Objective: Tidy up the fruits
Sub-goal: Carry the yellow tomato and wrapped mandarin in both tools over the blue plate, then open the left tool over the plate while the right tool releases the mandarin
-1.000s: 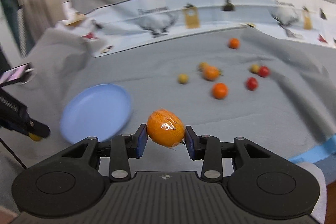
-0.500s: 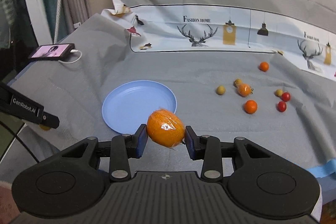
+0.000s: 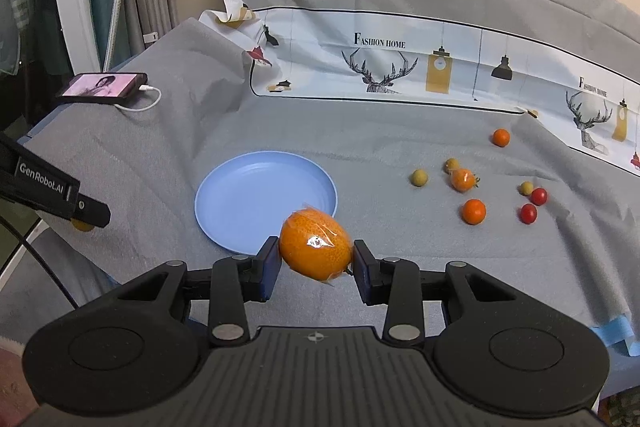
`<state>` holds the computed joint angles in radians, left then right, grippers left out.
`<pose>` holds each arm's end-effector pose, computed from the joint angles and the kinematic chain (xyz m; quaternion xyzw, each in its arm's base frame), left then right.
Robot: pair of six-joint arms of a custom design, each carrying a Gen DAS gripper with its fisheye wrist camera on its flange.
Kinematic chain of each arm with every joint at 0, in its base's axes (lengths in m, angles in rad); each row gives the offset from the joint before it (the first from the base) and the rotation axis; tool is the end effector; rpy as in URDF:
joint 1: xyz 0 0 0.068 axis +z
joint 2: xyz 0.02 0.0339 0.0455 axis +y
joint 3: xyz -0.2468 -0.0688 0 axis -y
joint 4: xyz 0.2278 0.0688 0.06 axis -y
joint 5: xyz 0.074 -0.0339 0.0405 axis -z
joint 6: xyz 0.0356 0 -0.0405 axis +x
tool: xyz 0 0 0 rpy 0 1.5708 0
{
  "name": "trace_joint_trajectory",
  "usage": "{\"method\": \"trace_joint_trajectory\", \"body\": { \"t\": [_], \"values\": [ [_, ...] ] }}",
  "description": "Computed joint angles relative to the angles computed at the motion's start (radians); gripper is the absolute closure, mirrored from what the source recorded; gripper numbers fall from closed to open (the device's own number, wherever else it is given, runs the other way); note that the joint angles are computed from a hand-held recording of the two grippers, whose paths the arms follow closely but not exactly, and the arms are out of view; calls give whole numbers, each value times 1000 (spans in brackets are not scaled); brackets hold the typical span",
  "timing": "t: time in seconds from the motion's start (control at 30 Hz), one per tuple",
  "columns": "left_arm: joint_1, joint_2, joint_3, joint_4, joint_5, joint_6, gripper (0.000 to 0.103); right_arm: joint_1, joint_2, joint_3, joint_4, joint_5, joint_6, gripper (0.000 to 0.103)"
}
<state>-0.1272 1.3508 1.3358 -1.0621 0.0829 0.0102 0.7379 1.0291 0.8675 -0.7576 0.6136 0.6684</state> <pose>0.2443 -0.0342 0.3145 0.0766 0.9659 -0.0544 0.2414 0.1542 0.1125 0.2656 0.0652 0.9060 -0.0210 0.4178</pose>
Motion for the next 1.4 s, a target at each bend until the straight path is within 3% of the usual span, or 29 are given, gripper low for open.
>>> {"method": "trace_joint_trajectory", "body": {
  "t": [0.5, 0.97, 1.4],
  "values": [
    [-36, 217, 142, 33, -47, 2, 75, -180, 137, 9, 155, -173, -99, 63],
    [-119, 507, 350, 74, -127, 5, 75, -388, 395, 75, 367, -357, -235, 63],
    [-158, 765, 559, 68, -175, 7, 75, -459, 622, 178, 443, -452, -299, 63]
  ]
}}
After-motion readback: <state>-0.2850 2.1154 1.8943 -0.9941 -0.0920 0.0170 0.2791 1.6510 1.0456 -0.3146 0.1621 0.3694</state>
